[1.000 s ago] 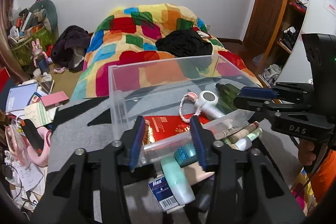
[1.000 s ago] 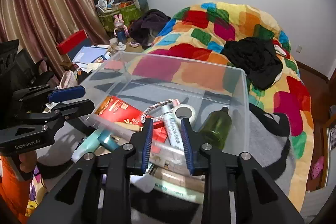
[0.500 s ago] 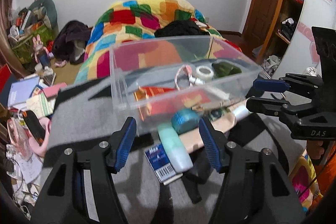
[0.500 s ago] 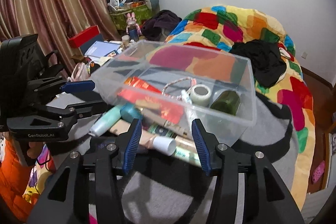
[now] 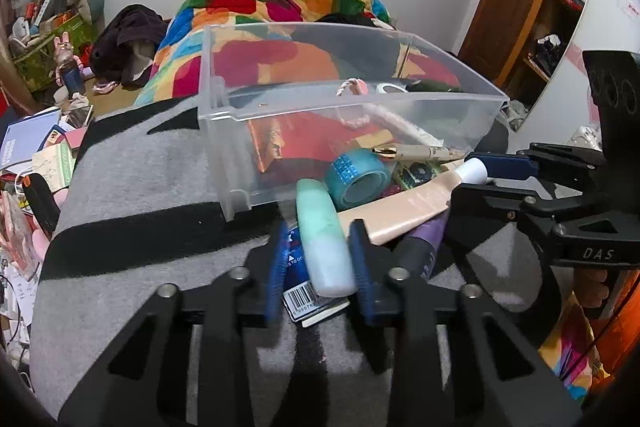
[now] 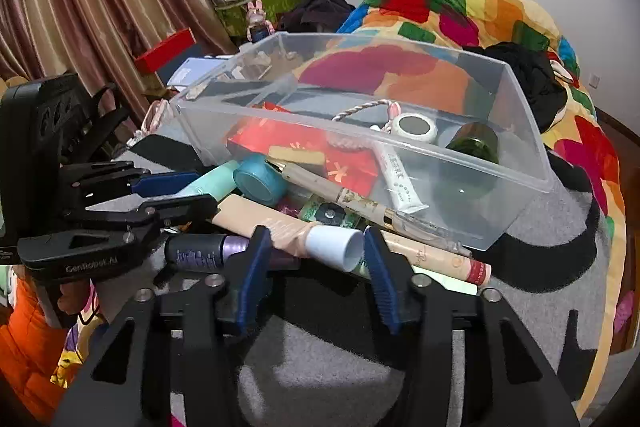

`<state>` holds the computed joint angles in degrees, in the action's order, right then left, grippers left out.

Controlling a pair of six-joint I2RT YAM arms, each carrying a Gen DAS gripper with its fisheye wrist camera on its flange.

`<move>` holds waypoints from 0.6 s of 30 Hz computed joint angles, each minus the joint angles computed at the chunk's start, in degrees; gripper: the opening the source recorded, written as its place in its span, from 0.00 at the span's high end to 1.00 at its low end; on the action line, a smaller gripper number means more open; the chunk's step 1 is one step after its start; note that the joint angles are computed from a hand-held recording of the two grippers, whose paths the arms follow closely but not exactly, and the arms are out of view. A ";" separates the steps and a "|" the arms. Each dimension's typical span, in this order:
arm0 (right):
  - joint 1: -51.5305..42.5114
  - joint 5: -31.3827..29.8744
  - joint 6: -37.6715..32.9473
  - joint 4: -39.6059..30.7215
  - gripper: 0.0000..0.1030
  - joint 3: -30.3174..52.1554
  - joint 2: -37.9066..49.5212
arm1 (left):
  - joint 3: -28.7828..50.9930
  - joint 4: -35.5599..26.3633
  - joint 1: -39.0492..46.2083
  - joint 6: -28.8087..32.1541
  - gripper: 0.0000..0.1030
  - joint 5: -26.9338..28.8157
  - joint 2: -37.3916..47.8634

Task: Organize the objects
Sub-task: 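Grasp the mint-green tube with the left tool while the right tool grasps the beige tube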

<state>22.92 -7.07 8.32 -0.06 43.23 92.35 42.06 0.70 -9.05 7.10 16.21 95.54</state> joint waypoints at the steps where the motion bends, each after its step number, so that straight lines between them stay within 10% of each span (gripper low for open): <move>1: -0.21 -0.34 -0.03 0.19 0.64 -0.26 -0.24 | -0.42 0.19 0.10 -0.03 0.77 0.06 -0.43; 18: 2.48 -2.26 -2.72 -1.67 0.79 -7.92 -9.17 | -9.89 1.43 2.17 1.50 0.85 -1.67 -10.91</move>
<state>25.40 -9.33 5.60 -1.73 35.31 83.18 32.17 2.12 -6.88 8.60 14.54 84.63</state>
